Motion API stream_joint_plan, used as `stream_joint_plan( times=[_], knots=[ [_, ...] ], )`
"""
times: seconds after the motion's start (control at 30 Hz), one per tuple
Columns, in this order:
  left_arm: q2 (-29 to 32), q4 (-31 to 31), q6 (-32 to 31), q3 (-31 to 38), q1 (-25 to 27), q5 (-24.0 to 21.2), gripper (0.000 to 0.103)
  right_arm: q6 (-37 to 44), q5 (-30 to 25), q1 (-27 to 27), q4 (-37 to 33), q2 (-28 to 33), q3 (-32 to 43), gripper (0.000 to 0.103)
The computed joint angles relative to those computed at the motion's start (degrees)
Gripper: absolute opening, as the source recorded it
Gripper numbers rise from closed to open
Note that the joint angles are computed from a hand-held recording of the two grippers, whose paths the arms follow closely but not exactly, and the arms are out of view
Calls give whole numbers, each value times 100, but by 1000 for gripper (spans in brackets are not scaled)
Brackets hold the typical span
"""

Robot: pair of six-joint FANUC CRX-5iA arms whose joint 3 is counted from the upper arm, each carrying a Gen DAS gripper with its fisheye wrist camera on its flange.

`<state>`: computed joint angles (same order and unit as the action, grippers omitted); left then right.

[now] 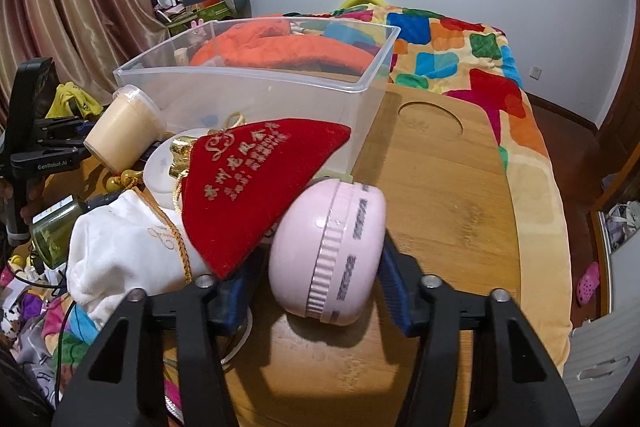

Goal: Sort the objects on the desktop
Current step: 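Grasp the beige seashell with the left tool while the right tool grasps the pink round device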

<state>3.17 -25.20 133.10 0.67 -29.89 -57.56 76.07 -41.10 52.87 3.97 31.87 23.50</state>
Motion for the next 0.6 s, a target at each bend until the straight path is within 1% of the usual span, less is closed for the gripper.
stream_joint_plan(
  times=[0.1, 0.27, 0.37, 0.47, 0.6],
  knots=[
    [-36, 131, -60, -62, 54, 96, 34, 83, -40, -31, -141, 21, 59, 42],
    [-30, 87, 14, -40, 20, 48, 32, 85, -9, -40, -129, 20, 45, 40],
    [26, -20, 155, 79, -40, -163, 24, 30, 22, -28, -61, -11, -16, 39],
    [-74, 148, 120, -17, 34, -64, 17, 4, 22, -29, -74, -50, -65, 38],
    [-100, 47, 192, -11, -51, -152, 17, -77, 98, -17, -10, -152, -211, 38]
  ],
)
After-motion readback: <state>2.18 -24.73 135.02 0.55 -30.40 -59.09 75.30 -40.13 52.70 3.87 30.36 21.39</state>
